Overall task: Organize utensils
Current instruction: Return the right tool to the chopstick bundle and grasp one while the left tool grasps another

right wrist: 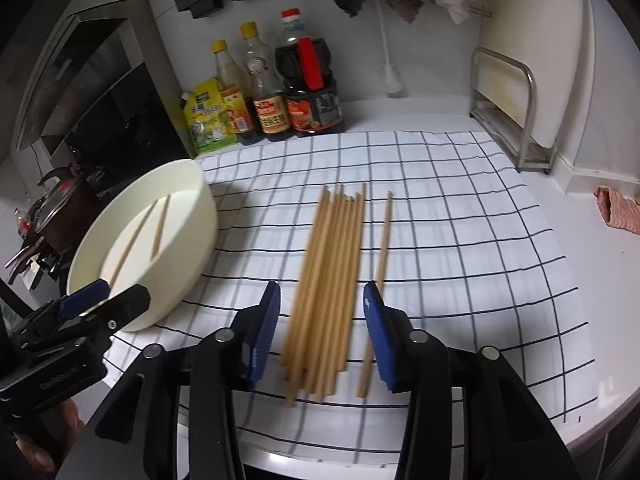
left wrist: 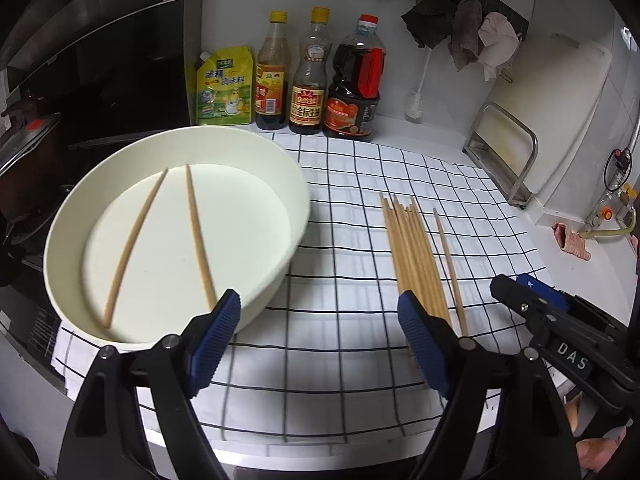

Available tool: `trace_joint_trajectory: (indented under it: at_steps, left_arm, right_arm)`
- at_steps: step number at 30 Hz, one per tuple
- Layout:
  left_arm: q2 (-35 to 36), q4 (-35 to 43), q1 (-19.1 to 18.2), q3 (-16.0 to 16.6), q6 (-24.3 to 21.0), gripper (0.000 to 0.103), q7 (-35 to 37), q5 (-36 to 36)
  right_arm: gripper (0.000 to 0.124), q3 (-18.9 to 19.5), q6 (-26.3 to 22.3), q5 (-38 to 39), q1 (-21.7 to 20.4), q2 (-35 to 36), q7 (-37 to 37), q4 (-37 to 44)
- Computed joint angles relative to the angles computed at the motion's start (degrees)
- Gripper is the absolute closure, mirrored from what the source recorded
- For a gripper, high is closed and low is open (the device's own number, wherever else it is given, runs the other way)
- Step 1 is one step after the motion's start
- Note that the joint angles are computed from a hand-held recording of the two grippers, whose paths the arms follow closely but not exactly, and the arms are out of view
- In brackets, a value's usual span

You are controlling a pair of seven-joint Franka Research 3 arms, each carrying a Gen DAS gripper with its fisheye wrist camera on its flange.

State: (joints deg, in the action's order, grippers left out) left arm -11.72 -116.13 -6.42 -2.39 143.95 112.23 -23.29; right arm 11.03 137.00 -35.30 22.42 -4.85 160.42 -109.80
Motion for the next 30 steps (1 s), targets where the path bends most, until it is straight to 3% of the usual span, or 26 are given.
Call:
trace_joint_trajectory:
  at_steps: [11, 21, 30]
  left_arm:
    - [3.8, 0.1, -0.8, -3.4, 2.6, 0.017, -8.9, 5.8]
    - [5.4, -1.0, -0.6, -5.0, 6.1, 0.017, -16.0, 14.7]
    - [7.5, 0.5, -0.7, -5.7, 5.2, 0.017, -18.9, 18.9]
  right_arm:
    - [0.075, -2.4, 0.8, 4.3, -1.9, 2.8, -4.8, -1.5]
    - [0.075, -4.1, -2.5, 4.4, -0.3, 6.5, -8.2, 1.1]
    - [0.075, -5.1, -4.7, 3.3, 0.5, 7.0, -8.8, 1.1]
